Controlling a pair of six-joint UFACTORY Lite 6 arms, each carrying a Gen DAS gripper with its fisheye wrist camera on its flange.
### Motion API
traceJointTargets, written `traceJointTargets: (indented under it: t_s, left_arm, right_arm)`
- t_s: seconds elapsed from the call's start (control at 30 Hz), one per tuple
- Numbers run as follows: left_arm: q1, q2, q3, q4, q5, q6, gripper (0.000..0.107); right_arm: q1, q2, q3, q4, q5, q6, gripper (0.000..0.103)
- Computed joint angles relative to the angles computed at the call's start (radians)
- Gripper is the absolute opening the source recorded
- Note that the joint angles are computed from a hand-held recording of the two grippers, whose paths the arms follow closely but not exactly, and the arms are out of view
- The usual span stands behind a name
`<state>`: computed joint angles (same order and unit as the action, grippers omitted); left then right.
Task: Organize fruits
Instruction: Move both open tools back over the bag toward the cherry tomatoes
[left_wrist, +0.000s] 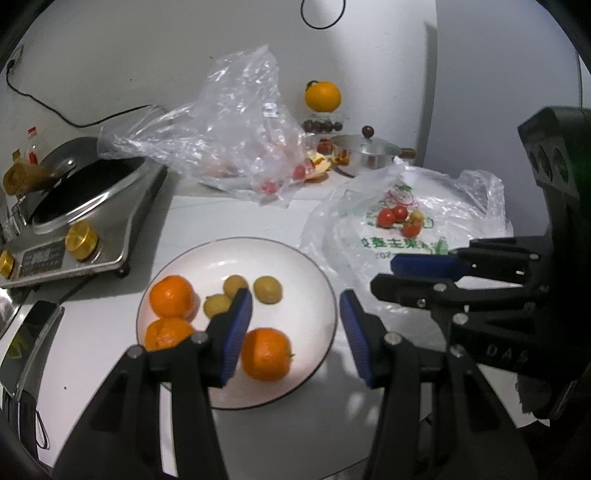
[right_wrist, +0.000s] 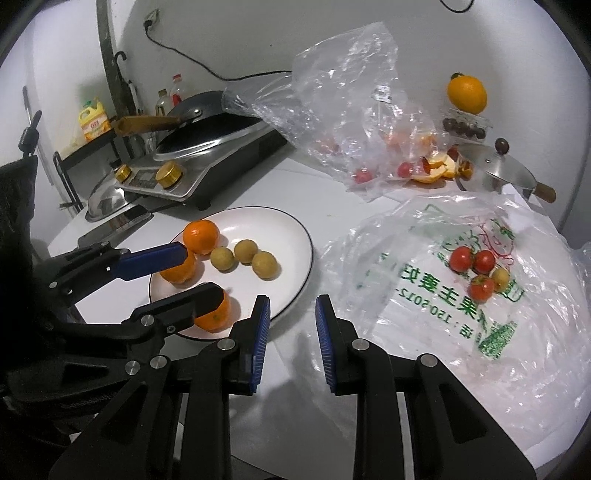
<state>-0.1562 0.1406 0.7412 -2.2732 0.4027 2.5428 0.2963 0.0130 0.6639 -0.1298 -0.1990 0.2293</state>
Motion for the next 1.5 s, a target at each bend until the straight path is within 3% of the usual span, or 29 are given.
traceJointTargets:
  t_s: [0.5,0.9,1.1,1.2,1.3,1.5]
  left_arm:
    - [-0.201,0.005,0.033,-0.270,-0.095,0.179,0.051]
    - [-0.339,0.052,0.099,-0.519,-0.155,0.373,0.051]
    - [-0.388,0.093,0.147,-0.630,-0.183,0.464,0.051]
    - [-0.402,0.122,0.176,-0.637,-0.192,0.464,0.051]
    - [-0.408,0.165,0.224,-0.536,-0.206,0.354,0.051]
    - [-0.439,0.253,0.315,-0.599,-0.233,0.403,0.051]
  right_arm:
    - [-0.211,-0.165,-0.140,-0.567,-0.043,0.453,0.027]
    - [-0.432,-0.232,-0.202,-0.910,-0.133,0.695,0.027]
    - [-0.530,-0.220,-0.207,-0.996,-0.190,0.731,0.027]
    - [-0.576,-0.198,-0.197,-1.034,-0.218,0.743,0.027]
    - [-0.613,-0.168,-0.180,-1.056,-0.241,0.743,0.027]
    - [-0.690,-0.081,-0.127,-1.091,-0.290,0.732,0.027]
